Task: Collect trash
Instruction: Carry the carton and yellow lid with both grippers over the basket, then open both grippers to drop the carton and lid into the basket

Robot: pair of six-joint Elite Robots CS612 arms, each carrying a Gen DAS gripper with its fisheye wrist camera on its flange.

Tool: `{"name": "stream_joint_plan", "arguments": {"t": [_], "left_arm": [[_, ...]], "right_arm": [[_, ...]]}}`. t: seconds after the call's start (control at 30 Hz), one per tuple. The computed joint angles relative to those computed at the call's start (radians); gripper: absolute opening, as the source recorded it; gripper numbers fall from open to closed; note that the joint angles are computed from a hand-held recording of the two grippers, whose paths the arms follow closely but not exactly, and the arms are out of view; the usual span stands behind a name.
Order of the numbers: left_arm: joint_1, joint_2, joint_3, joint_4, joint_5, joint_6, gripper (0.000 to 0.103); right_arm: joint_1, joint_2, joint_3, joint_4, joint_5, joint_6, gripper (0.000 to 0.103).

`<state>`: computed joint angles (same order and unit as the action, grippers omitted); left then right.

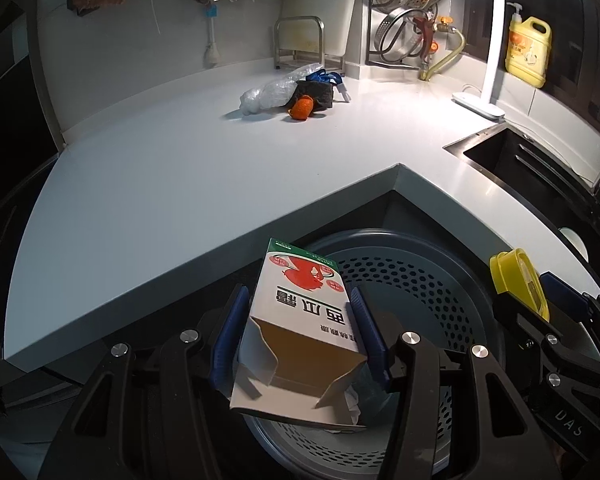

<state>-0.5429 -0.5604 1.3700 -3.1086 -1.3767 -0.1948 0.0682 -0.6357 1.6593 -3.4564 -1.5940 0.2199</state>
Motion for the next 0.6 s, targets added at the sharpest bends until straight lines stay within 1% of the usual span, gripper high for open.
{"name": "stream_joint_plan", "arguments": {"t": [0.1, 0.23, 0.6], "left_arm": [[0.003, 0.001, 0.0, 0.018, -0.029, -0.005, 0.052], [0.003, 0.005, -0.002, 0.035, -0.045, -0.002, 0.052], [0.006, 0.009, -0.006, 0.049, -0.051, -0.001, 0.054]], "right_arm": [[0.002, 0.003, 0.003, -0.001, 0.007, -0.014, 0.067], [0.002, 0.007, 0.0, 0.021, 0.018, -0.023, 0.067], [-0.002, 0.019, -0.017, 0.058, 0.061, -0.038, 0.067]]}}
